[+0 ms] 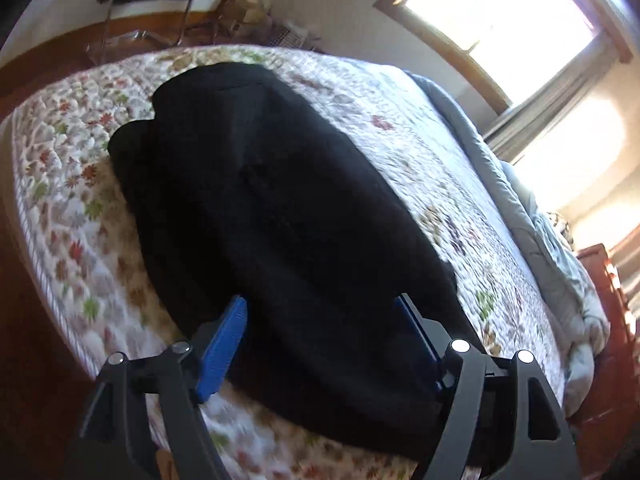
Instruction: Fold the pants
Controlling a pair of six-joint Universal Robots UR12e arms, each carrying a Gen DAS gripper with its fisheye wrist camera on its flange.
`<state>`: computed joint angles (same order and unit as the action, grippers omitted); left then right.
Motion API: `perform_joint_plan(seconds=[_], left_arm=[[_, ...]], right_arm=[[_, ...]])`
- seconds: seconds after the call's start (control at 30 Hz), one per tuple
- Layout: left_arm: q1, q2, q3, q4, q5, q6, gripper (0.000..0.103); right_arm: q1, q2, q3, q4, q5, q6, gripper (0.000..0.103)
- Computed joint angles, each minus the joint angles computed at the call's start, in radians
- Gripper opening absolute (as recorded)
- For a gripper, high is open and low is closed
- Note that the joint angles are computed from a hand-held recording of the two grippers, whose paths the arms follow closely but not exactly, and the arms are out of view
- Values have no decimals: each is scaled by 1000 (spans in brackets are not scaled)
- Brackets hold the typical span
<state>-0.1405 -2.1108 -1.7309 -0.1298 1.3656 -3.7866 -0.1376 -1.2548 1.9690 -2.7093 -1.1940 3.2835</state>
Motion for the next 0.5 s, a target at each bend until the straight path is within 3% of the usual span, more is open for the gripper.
perform_joint_plan(seconds=[0.07,0.13,0.2,0.23,0.3,0.5], left_arm=[[21,-16,16,-12,-61,-37,74],[31,-24,19,-14,-78,-71,63],[29,-26,21,-26,-49,-84,20],[30,-26,19,-24,-46,-81,10],[30,-24,0,13,-45,-88,5],[7,13,-65,90,68,-31,4]], right_arm=[[1,0,0,-1,-3,-2,36],[1,1,1,-4,-2,-3,36],[2,1,0,-2,-2,-1,36],[2,1,-1,-1,-4,-2,36],[4,1,-2,-1,-8,-4,36],[3,3,-2,-2,-1,1,36]])
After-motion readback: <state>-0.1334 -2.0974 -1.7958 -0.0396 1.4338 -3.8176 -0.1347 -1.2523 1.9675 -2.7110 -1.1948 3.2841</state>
